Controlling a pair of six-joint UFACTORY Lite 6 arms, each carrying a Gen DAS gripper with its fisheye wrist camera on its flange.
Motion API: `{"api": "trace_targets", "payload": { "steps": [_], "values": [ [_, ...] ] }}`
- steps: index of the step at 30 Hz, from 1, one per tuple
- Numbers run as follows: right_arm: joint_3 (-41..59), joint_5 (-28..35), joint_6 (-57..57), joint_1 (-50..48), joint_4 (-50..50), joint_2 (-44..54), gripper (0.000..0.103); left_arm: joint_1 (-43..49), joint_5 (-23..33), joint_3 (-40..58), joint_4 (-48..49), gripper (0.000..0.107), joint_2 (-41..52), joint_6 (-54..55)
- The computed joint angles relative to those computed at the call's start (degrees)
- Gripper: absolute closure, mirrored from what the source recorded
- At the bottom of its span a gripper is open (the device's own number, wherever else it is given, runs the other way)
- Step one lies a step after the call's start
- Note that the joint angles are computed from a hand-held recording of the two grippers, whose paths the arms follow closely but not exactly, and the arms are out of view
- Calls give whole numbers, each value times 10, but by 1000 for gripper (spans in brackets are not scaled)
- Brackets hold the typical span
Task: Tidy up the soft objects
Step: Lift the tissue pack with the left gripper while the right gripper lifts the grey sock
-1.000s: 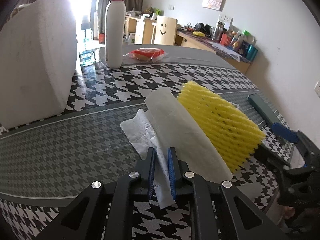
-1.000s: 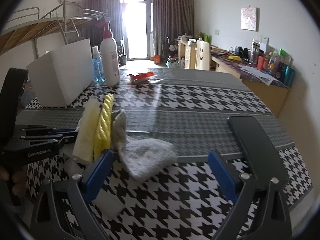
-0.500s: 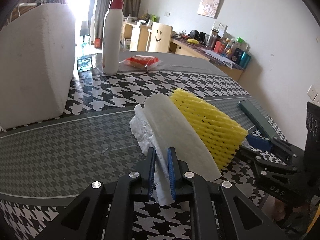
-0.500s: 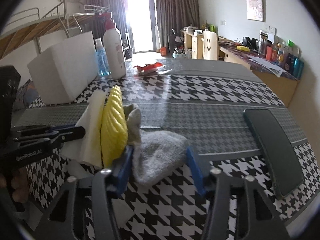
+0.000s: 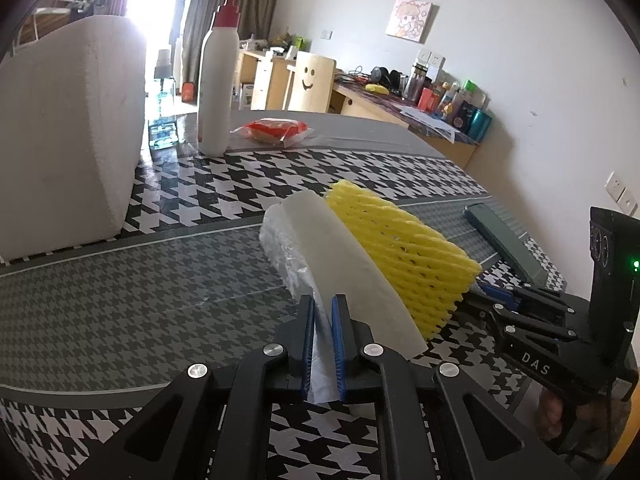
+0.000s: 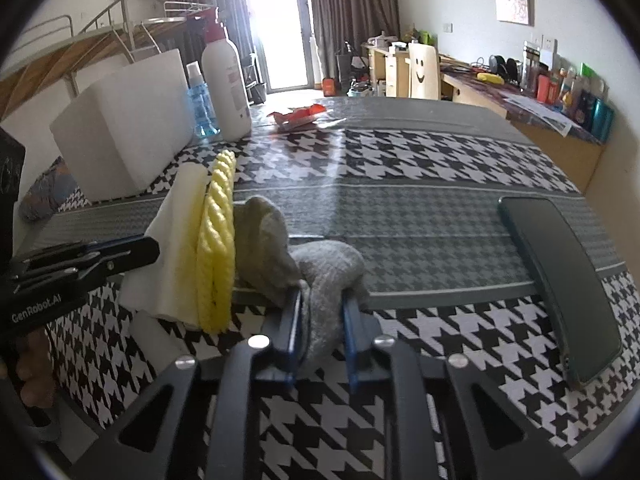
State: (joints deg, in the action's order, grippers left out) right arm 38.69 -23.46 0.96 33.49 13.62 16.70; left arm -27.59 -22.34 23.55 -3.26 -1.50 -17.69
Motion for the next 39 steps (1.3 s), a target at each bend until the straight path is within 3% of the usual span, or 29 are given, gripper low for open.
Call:
{"api": "trace_targets", "payload": {
  "steps": [7, 14, 19, 21, 23, 25, 39],
  "values": [
    [-32, -8, 17, -9, 0, -46, 84, 4, -11, -24, 17, 104, -35, -9],
    [-81, -14, -57, -4, 102, -136, 84, 1, 8, -58, -97, 104, -105, 97],
    [-102, -21, -87, 14, 150, -169, 84, -18, 22, -51, -194, 103, -105, 179],
    [-108, -24, -89, 19, 156, -176, 84, -20, 34, -40, -204, 92, -92, 191],
    [-113, -22, -83, 12, 147, -184, 84, -29, 31, -34, -228, 61, -81, 210],
    [-117, -24, -86, 11, 150, -188, 84, -45, 21, -27, -262, 49, -71, 231],
    [-151, -44, -36, 2, 93, -202, 84, -57, 62, 81, -316, 48, 66, 274]
  ]
}}
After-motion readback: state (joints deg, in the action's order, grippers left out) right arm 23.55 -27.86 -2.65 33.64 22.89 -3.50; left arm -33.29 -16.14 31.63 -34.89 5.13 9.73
